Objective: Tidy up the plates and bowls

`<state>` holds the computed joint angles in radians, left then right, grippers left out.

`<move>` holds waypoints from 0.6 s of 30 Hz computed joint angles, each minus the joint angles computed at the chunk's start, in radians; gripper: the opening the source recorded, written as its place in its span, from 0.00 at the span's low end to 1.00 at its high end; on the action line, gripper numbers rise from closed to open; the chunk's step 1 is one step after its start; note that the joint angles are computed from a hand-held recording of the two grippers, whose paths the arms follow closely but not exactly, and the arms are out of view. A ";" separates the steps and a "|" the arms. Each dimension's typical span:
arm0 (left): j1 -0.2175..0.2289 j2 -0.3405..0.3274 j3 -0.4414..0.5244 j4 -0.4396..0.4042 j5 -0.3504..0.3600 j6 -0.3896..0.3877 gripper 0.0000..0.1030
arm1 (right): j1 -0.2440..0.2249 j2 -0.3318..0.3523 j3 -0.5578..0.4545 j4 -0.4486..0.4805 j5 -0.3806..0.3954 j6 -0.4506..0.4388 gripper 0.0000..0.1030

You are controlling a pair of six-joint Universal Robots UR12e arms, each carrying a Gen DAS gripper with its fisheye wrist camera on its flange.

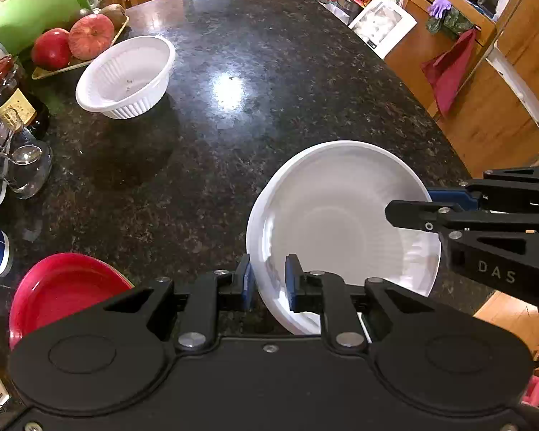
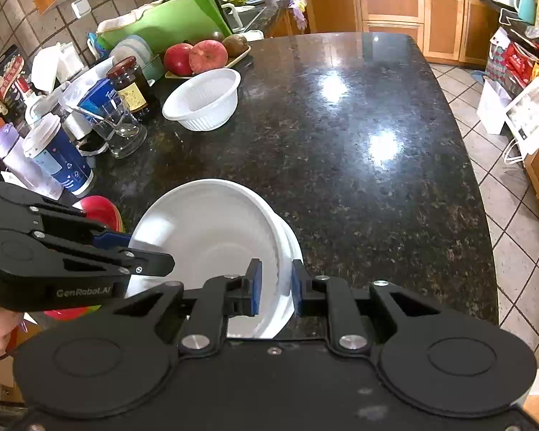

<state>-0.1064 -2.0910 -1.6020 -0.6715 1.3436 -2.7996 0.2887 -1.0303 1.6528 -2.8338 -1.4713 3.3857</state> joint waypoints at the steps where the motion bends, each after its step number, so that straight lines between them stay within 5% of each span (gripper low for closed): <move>1: 0.000 0.000 0.000 0.000 0.002 -0.003 0.28 | -0.002 0.001 -0.001 0.000 0.003 -0.005 0.20; 7: 0.000 -0.001 0.000 0.012 0.003 -0.024 0.33 | -0.007 0.009 -0.008 -0.018 0.003 -0.028 0.27; 10: 0.003 -0.001 -0.007 0.046 0.001 -0.050 0.52 | -0.007 0.012 -0.008 -0.041 -0.014 -0.057 0.27; 18: 0.001 0.007 -0.035 0.173 0.023 -0.108 0.53 | -0.021 0.020 -0.018 -0.055 0.021 -0.092 0.27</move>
<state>-0.1053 -2.0835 -1.6372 -0.4987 1.3669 -2.9073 0.2675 -1.0105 1.6353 -2.8888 -1.4498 3.2934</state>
